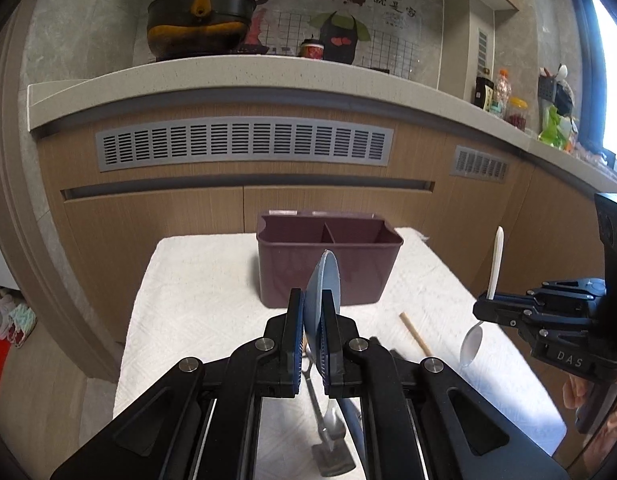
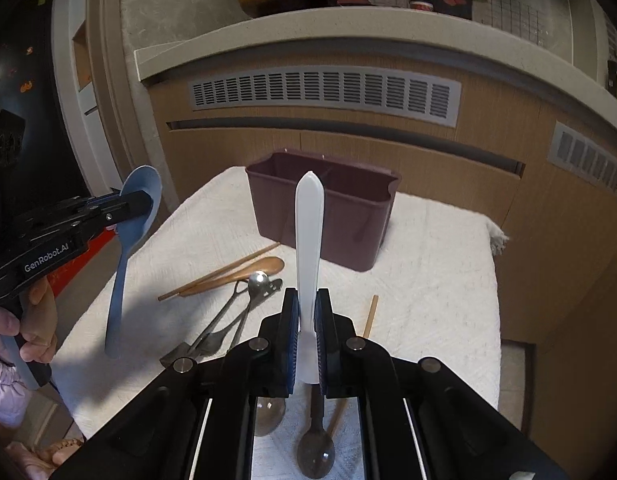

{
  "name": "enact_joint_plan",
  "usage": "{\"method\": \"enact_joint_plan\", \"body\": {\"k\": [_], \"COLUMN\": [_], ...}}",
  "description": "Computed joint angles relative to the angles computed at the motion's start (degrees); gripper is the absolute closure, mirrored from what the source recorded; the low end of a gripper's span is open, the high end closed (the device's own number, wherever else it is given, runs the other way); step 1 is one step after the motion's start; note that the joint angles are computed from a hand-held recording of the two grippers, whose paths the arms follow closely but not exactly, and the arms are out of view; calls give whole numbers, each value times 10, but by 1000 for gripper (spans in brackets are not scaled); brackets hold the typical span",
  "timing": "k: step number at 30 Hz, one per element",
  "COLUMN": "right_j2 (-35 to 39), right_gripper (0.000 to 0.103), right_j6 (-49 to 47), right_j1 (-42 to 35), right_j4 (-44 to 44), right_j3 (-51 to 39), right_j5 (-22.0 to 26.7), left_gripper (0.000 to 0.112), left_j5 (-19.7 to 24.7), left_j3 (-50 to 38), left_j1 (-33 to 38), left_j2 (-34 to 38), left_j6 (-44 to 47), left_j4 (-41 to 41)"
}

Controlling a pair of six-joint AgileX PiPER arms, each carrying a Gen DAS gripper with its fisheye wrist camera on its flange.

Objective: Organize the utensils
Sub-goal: 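Carry the white spoon into the caddy with the right tool while the left tool drops the blue spoon in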

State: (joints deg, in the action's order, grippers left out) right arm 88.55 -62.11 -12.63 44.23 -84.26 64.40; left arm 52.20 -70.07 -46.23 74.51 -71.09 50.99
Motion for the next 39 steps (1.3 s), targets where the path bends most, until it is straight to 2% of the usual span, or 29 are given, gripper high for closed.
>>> {"method": "enact_joint_plan", "body": {"k": [3,6,11,16,20,23,25,26,27,28,29,30,31,33,36,38,39], "right_j2": [9,28,107,231,361,413,426,421,412,414,411,396,373,327,286,254,234], "right_gripper": [96,96,96,96,96,96,96,96,95,89,72,64,56,56,49,36,33], "right_j6": [29,54,122,209,280,297,290,281,264,254,251,240,222,195,166,151,139], "right_j1": [11,23,47,79,102,112,119,124,127,129,132,132,131,128,120,117,114], "right_j4": [-5,-6,-8,-33,-78,-98,-97,-101,-96,-95,-101,-99,-90,-85,-90,-92,-90], "right_j3": [-37,-90,-270,-480,-673,-726,-709,-678,-641,-625,-607,-566,-511,-417,-342,-286,-251], "right_j5": [6,-9,-18,-15,20,15,6,-7,-19,-14,-15,-28,-55,-98,-119,-136,-148], "left_gripper": [105,105,105,105,105,105,103,98,86,79,68,64,63,61,58,57,55], "left_j5": [0,-21,-56,-87,-119,-138,-137,-143,-156,-166,-166,-172,-181,-186,-153,-129,-122], "left_j3": [-37,-94,-227,-314,-341,-322,-308,-298,-295,-292,-287,-277,-259,-234,-196,-164,-148], "left_j1": [7,37,94,144,175,192,194,198,203,210,212,218,224,237,237,230,226], "left_j2": [16,43,126,224,293,318,332,336,338,337,333,325,312,285,251,225,213], "left_j6": [1,16,14,-35,-95,-161,-179,-171,-140,-103,-73,-55,-43,20,88,112,113], "left_j4": [23,44,126,239,311,351,358,344,307,261,220,185,151,51,-49,-85,-93]}}
